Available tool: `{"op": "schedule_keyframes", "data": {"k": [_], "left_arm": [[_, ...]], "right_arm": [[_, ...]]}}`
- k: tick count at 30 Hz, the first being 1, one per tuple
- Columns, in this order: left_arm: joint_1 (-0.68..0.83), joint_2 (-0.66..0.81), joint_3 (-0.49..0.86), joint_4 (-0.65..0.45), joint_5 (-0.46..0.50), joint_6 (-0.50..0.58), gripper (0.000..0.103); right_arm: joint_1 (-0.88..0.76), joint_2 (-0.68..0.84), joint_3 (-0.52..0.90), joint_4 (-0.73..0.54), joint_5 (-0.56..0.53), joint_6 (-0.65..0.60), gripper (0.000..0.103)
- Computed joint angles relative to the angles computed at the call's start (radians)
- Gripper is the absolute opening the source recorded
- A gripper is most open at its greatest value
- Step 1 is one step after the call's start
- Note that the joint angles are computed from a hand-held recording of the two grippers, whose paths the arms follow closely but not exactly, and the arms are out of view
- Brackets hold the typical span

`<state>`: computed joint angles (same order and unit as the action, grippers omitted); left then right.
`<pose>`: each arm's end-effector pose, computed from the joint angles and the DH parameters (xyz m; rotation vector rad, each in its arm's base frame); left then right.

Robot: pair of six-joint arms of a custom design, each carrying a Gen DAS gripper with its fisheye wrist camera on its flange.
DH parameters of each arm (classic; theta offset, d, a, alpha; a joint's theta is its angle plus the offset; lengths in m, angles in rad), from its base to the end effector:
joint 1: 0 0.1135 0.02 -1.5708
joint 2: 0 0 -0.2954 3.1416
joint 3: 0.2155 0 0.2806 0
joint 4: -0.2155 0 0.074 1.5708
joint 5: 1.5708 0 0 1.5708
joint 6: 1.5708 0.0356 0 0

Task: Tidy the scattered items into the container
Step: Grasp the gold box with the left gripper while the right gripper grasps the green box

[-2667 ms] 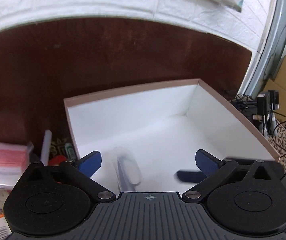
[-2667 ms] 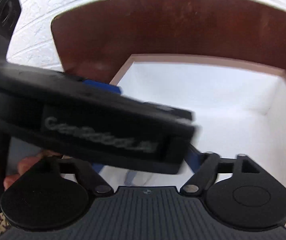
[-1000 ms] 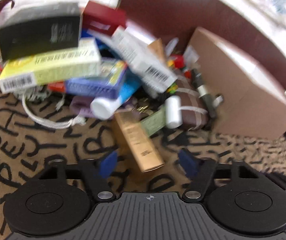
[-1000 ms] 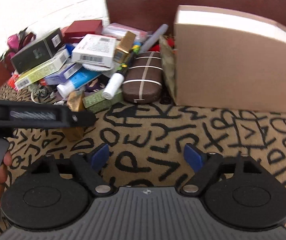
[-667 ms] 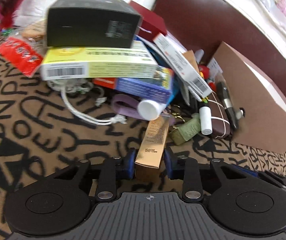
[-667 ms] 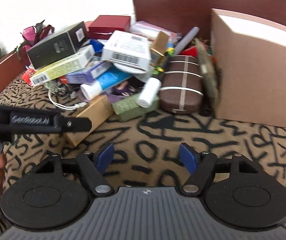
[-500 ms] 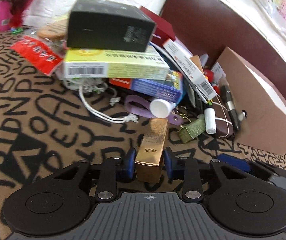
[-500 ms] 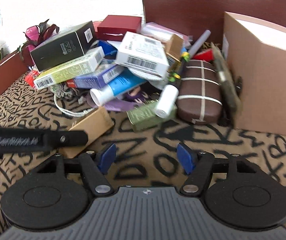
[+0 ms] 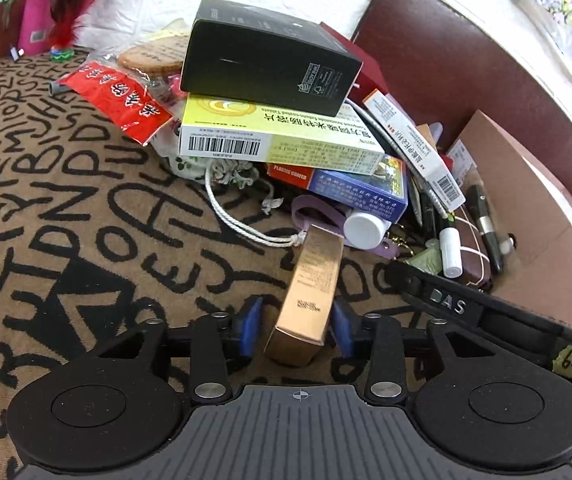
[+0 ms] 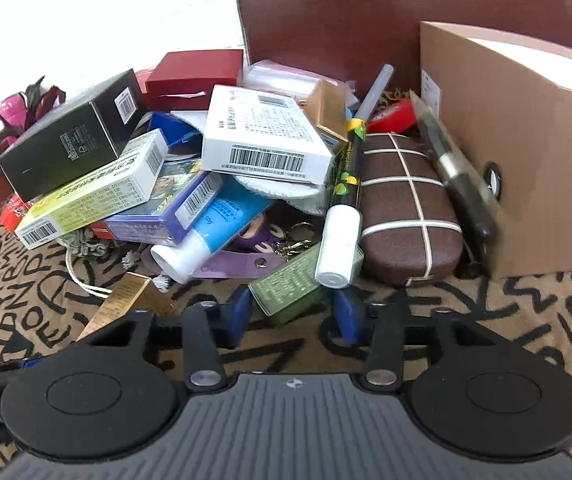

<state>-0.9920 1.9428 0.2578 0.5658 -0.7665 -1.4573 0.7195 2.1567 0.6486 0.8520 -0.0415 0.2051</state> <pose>0.1297 -0.1533 0.0199 -0.7288 2.1629 -0.1802 0.2602 0.2299 0.0230 -0.6033 2.2022 0.5436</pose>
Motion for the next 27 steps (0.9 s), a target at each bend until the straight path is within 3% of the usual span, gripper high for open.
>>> {"op": "schedule_keyframes", "data": {"k": [4, 6, 8, 14, 18, 19, 20, 22, 23, 27], "left_arm": [[-0.001, -0.006, 0.016, -0.035, 0.006, 0.01, 0.052], [-0.008, -0.012, 0.028, -0.067, 0.018, 0.016, 0.032], [-0.022, -0.019, 0.041, -0.108, 0.019, 0.005, 0.023], [-0.103, -0.052, 0.08, -0.228, 0.031, -0.03, 0.021], [-0.22, -0.058, 0.12, -0.342, 0.02, -0.118, 0.021], [-0.249, -0.058, 0.129, -0.371, 0.014, -0.152, 0.023], [-0.272, -0.055, 0.138, -0.396, 0.008, -0.186, 0.039], [-0.298, -0.044, 0.154, -0.435, -0.014, -0.243, 0.05], [-0.297, -0.04, 0.159, -0.443, -0.02, -0.25, 0.059], [-0.255, -0.046, 0.163, -0.424, -0.016, -0.204, 0.068]], "right_arm": [[-0.02, -0.04, -0.054, -0.004, -0.034, -0.027, 0.027], [-0.038, -0.058, -0.092, 0.006, -0.064, -0.033, 0.026], [-0.06, -0.081, -0.132, 0.015, -0.098, -0.042, 0.025], [-0.101, -0.204, -0.253, -0.034, -0.196, -0.104, 0.025], [-0.133, -0.301, -0.355, -0.068, -0.25, -0.17, 0.025], [-0.138, -0.318, -0.376, -0.077, -0.255, -0.177, 0.026], [-0.142, -0.329, -0.393, -0.082, -0.258, -0.184, 0.026], [-0.142, -0.335, -0.418, -0.066, -0.25, -0.183, 0.027], [-0.14, -0.337, -0.423, -0.056, -0.245, -0.182, 0.027], [-0.124, -0.34, -0.42, -0.025, -0.217, -0.17, 0.041]]}}
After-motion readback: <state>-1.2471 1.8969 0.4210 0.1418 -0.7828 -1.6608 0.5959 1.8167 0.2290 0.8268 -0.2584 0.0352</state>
